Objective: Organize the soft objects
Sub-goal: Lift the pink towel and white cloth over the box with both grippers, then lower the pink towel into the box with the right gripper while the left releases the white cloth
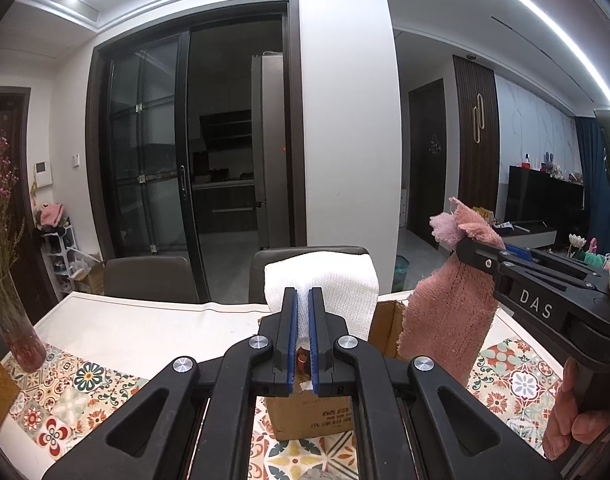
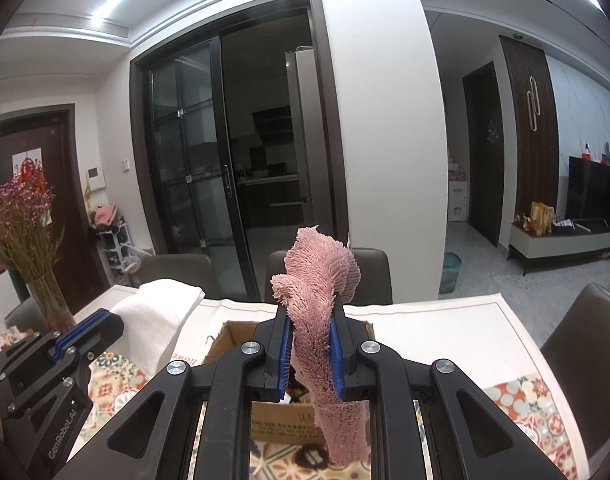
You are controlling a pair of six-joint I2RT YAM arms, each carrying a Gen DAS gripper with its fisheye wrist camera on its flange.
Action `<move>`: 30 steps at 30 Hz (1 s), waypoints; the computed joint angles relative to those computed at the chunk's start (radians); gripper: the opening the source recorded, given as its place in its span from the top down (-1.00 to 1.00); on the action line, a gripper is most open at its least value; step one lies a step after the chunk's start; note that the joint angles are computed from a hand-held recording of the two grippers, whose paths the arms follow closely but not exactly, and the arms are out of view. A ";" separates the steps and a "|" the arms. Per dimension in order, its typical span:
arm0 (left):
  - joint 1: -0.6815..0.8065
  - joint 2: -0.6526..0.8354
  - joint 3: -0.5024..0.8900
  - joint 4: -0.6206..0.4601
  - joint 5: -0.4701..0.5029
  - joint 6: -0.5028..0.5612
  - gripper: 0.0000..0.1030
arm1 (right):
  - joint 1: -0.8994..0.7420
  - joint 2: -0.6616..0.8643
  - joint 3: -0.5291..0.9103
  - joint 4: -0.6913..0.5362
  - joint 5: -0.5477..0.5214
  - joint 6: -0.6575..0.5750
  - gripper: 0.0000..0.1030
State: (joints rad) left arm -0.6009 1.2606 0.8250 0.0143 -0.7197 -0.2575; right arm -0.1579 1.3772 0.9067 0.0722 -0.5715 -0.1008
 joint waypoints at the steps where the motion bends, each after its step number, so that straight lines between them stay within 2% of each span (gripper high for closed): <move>1: 0.014 0.008 0.006 0.005 0.014 0.004 0.86 | 0.002 0.011 0.011 0.002 0.001 -0.003 0.66; 15: 0.103 0.151 0.092 0.066 0.089 0.057 0.86 | 0.072 0.199 0.178 0.020 0.032 -0.010 0.66; 25: 0.164 0.297 0.183 0.072 0.153 0.062 0.86 | 0.121 0.364 0.320 0.010 0.061 -0.022 0.66; 30: 0.189 0.378 0.226 0.052 0.206 0.051 0.86 | 0.131 0.455 0.385 -0.035 0.070 -0.043 0.66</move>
State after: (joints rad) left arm -0.4124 1.6384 1.0513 0.0667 -0.5139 -0.2066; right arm -0.0272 1.8323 1.2919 0.0374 -0.5012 -0.1436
